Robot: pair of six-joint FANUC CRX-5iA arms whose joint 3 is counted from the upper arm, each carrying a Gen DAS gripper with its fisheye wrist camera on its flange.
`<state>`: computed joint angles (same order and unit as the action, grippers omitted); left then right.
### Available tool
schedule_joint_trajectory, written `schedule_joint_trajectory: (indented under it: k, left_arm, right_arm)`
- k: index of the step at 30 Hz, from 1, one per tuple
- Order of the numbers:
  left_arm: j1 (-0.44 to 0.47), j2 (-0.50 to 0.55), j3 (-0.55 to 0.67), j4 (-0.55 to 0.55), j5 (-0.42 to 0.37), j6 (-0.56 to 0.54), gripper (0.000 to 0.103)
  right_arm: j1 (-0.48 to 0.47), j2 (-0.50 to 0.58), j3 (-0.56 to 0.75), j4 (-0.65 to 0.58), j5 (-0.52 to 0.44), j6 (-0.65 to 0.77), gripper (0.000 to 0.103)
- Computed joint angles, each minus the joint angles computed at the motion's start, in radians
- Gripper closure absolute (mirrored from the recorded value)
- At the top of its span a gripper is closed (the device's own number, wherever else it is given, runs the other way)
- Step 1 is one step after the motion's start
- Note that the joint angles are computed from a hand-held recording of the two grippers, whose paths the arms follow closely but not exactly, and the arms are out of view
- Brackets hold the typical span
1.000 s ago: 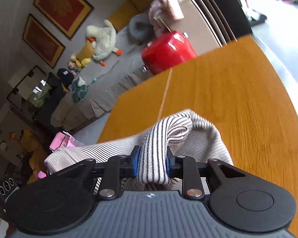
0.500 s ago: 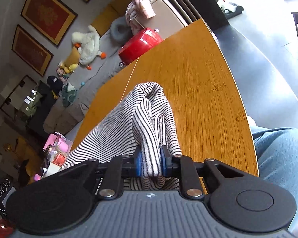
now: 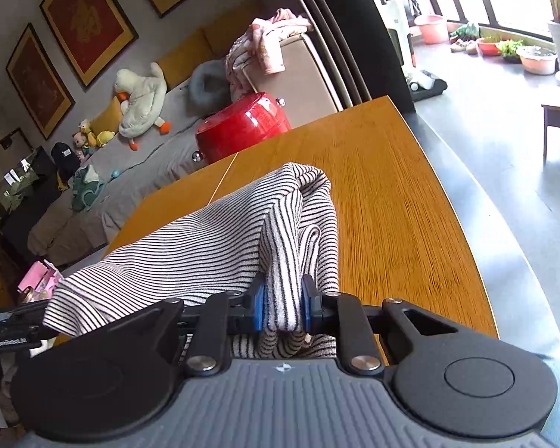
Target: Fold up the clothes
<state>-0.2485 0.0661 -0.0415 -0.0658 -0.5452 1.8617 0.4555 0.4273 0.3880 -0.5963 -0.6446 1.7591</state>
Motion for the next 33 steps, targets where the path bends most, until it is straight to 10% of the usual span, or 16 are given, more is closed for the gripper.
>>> schedule_joint_trajectory:
  k: [6, 14, 19, 25, 29, 33]
  left_arm:
    - [-0.033, -0.113, -0.068, -0.086, -0.079, 0.012, 0.032]
    - [0.013, -0.173, -0.111, -0.058, -0.047, 0.138, 0.035]
    - [-0.016, -0.103, -0.031, -0.15, -0.089, 0.211, 0.05]
    - [-0.003, -0.12, -0.049, -0.185, -0.094, 0.33, 0.042]
    - [-0.007, -0.122, -0.054, -0.194, -0.093, 0.349, 0.037]
    - [0.001, -0.125, -0.062, -0.186, -0.094, 0.354, 0.029]
  right_arm:
    - [-0.008, -0.007, -0.021, -0.049, 0.042, 0.05, 0.086]
    - [0.066, -0.108, -0.141, 0.101, 0.174, 0.011, 0.075]
    - [-0.057, -0.166, -0.076, -0.34, -0.097, 0.352, 0.059]
    - [-0.075, -0.072, 0.049, -0.486, -0.426, 0.379, 0.058]
    - [0.019, -0.026, 0.07, -0.373, -0.361, 0.311, 0.058]
    - [-0.058, -0.016, 0.083, -0.641, -0.405, 0.461, 0.055]
